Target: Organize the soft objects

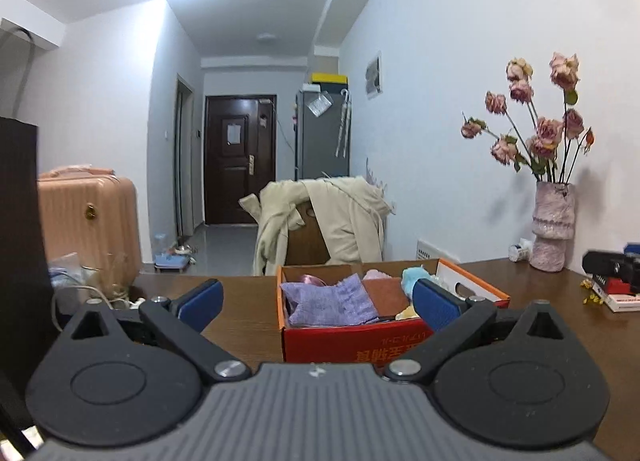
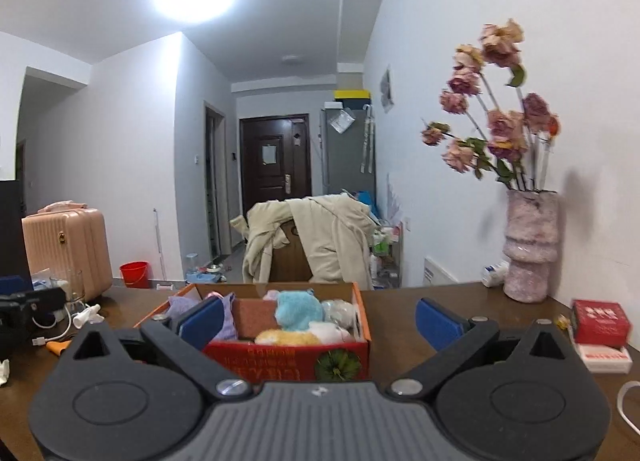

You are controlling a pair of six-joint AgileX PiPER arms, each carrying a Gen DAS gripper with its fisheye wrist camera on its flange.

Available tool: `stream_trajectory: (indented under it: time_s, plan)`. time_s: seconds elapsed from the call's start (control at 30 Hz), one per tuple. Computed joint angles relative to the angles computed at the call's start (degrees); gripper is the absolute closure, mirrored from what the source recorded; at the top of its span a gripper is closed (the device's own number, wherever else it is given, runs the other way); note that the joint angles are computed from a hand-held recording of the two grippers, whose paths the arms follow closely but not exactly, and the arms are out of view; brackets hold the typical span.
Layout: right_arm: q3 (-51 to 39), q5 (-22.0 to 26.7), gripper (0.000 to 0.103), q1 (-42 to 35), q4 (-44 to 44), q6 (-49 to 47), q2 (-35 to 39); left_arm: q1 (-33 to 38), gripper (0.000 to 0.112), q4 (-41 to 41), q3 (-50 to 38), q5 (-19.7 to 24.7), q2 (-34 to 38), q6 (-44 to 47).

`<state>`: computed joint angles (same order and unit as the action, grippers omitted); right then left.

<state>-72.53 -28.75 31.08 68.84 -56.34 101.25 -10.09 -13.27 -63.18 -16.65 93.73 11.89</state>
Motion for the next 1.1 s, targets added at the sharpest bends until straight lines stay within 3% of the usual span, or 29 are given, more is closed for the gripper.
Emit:
stream_trajectory:
  time_s: [0.07, 0.13, 0.23, 0.37, 0.5, 0.77, 0.9, 1.1]
  plan:
    - [4.5, -1.3, 0.000, 1.5, 1.0, 0.2, -3.3, -0.6, 0.009, -1.5, 4.7, -1.8, -3.4, 0.6]
    - [9.1, -2.7, 0.000, 3.3, 1.3, 1.2, -6.5, -2.6, 0.009, -9.3, 10.2, -3.9, -7.2, 7.7]
    - [16.7, -4.9, 0.000, 6.5, -0.2, 4.8, -11.1, -5.8, 0.009, -13.9, 18.6, -8.2, -11.9, 10.7]
    - [25.4, -12.1, 0.000, 13.5, 0.7, 10.5, -14.9, -11.0, 0.009, -20.8, 28.7, -11.7, -18.7, 13.2]
    - [32.6, -18.8, 0.000, 22.1, 1.4, 15.8, -16.3, -17.8, 0.009, -28.5, 37.0, -19.5, -23.4, 18.8]
    - [35.1, -22.1, 0.000, 29.6, -1.3, 23.0, -11.5, -20.5, 0.009, -28.4, 42.0, -22.1, -27.7, 21.9]
    - [34.6, -25.9, 0.000, 32.0, 1.1, 22.0, -10.3, -19.8, 0.009, -28.2, 43.8, -22.6, -29.3, 21.2]
    - [34.4, -26.7, 0.000, 32.2, 4.1, 21.5, -10.7, -17.4, 0.009, -26.0, 43.8, -21.9, -29.8, 17.4]
